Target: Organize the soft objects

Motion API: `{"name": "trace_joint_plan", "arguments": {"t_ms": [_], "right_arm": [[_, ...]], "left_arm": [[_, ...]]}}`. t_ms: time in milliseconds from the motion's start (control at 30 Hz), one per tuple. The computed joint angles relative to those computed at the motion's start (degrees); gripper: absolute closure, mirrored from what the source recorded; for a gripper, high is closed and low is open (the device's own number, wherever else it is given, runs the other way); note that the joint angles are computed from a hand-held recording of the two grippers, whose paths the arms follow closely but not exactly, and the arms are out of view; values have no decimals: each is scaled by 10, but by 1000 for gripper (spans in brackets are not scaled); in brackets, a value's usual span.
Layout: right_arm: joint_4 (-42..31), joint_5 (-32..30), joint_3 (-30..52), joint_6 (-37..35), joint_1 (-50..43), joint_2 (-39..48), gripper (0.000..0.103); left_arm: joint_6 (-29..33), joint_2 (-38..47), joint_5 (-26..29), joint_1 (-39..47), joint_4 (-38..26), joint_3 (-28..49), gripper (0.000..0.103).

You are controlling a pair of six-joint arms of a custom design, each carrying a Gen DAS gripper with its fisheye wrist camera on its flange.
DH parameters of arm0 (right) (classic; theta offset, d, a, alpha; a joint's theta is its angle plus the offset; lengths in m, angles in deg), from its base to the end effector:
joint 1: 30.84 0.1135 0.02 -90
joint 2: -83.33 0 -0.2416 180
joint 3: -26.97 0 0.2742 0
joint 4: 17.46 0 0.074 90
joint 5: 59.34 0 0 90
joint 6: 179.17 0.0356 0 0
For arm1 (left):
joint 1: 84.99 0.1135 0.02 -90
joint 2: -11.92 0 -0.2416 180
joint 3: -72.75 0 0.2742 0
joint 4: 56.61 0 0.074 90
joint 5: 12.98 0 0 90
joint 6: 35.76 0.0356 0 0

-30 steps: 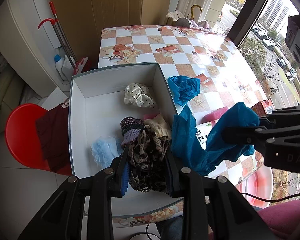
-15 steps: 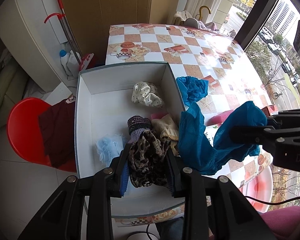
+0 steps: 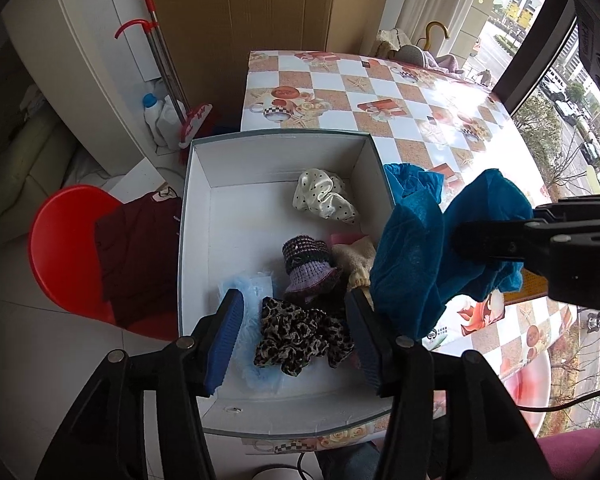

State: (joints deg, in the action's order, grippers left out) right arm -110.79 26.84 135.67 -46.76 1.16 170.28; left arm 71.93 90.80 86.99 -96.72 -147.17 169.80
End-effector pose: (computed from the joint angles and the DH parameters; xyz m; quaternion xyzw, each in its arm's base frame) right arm 0.2501 0.1591 0.3525 0.0842 0.9830 0.1229 0.1075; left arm 0.2601 -0.0603 0.3321 0.2629 0.9488 -0.0778 0.1568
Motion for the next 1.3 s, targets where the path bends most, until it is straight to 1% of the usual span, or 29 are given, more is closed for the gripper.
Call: {"name": "trace_joint_plan", "arguments": {"t_ms": [33, 67, 133, 233, 333, 367, 400, 467, 500, 567, 633, 667, 700, 733, 767, 867, 933, 1000, 1167, 1300], "right_arm": [[-1, 2, 7, -3, -2, 5, 82], [-2, 5, 14, -4, -2, 9, 82], [-3, 5, 26, -9, -4, 17, 82], [-3, 3, 37, -15, -5, 25, 82], [-3, -4, 46, -17, -7, 34, 81], [-5, -4, 50, -18, -8, 38, 75], [-5, -4, 51, -19, -8, 38, 61], [-6, 6, 57, -17, -6, 40, 42], [-5, 9, 59, -19, -7, 40, 42], [-7, 5, 65, -23, -9, 46, 42], [-14, 3, 72, -23, -11, 53, 42], [-20, 3, 76, -23, -12, 58, 37], [-27, 6, 79, -21, -11, 62, 20], [-33, 12, 80, -18, -9, 64, 13], [-36, 20, 78, -15, -7, 62, 9], [-63, 29, 89, -14, -3, 77, 9], [-75, 22, 86, -19, -5, 84, 9], [-68, 4, 63, -17, -9, 75, 0], [-54, -6, 22, 2, -20, 52, 0], [-59, 6, 22, 5, -15, 49, 0]], "left_arm": [[-2, 1, -3, 2, 1, 1, 34], [-5, 3, -5, 4, 1, 1, 30], [-10, 12, -10, 8, -7, 7, 26], [-21, 38, -21, 8, -28, 19, 25], [-26, 36, -20, 12, -26, 13, 23], [-29, 33, -24, 11, -23, 10, 20], [-31, 32, -28, 11, -22, 10, 19], [-36, 37, -36, 9, -24, 12, 11], [-40, 41, -42, 8, -26, 14, 10], [-45, 45, -43, 9, -28, 16, 4], [-45, 43, -43, 11, -26, 16, 3], [-47, 42, -49, 9, -26, 17, 3], [-48, 40, -58, 5, -26, 18, 3], [-46, 37, -64, 1, -24, 17, 3], [-44, 35, -70, -3, -22, 17, 3], [-44, 29, -99, -19, -20, 14, 3], [-42, 27, -104, -22, -23, 13, 3], [-37, 22, -86, -16, -27, 11, 3], [-23, 6, -50, -6, -30, 20, 3], [-14, -3, -34, -2, -32, 31, 3]]}}
